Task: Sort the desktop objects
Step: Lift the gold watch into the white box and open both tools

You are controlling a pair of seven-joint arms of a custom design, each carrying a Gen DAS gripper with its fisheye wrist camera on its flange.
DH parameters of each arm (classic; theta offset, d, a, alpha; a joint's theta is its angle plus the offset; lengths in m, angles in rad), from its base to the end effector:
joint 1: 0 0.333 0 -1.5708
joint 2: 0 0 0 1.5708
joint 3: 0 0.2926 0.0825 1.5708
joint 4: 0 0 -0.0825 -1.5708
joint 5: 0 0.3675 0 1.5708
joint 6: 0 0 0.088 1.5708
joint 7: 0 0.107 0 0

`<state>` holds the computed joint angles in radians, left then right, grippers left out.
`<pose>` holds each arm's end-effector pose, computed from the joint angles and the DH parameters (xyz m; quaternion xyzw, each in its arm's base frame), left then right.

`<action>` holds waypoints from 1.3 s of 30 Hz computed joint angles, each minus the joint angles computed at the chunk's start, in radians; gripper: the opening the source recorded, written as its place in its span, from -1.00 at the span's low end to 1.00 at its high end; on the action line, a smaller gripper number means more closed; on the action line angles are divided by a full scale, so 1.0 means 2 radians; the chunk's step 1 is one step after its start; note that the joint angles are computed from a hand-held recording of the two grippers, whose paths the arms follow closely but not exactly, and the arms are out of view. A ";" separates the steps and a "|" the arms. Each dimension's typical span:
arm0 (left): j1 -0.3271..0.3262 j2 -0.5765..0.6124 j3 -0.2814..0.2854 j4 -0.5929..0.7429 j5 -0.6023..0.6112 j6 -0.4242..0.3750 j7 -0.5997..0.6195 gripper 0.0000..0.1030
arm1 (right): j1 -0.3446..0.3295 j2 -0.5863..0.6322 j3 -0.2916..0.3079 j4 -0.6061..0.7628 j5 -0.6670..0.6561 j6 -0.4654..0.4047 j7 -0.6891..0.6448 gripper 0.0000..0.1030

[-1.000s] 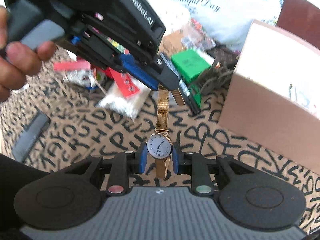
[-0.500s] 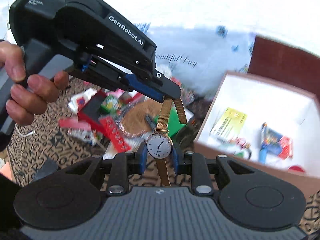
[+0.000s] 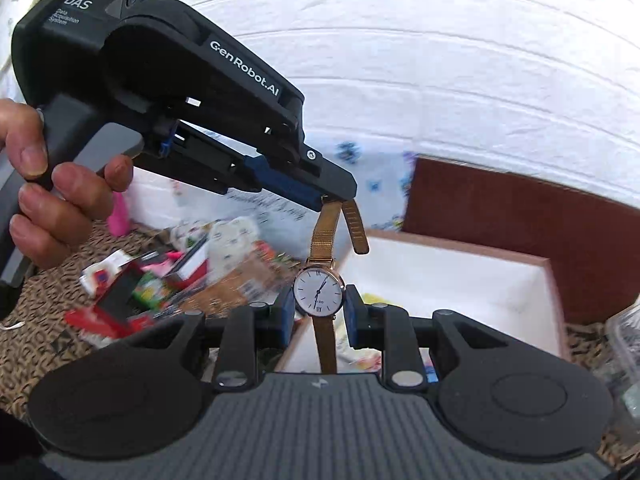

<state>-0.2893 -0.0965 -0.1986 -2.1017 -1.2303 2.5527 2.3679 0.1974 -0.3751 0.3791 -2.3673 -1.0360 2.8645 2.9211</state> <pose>0.4900 -0.2484 0.4977 0.4828 -0.7291 0.4796 0.0731 0.3626 0.3092 0.5146 -0.6617 0.5603 -0.3127 0.3878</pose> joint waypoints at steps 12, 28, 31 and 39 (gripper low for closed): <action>0.011 0.126 -0.039 0.110 0.069 0.015 -0.038 -0.67 | -0.020 0.040 -0.033 0.005 -0.034 -0.002 0.015 -0.53; 0.028 0.313 -0.072 0.258 0.279 0.027 -0.184 -0.68 | 0.031 0.185 -0.127 0.058 0.029 0.025 -0.031 -0.63; 0.025 0.342 -0.073 0.285 0.320 0.023 -0.217 -0.68 | 0.041 0.206 -0.142 0.065 0.073 0.025 -0.067 -0.65; 0.040 0.370 -0.090 0.306 0.379 0.031 -0.267 0.02 | 0.070 0.237 -0.174 0.088 0.123 0.011 -0.110 -0.63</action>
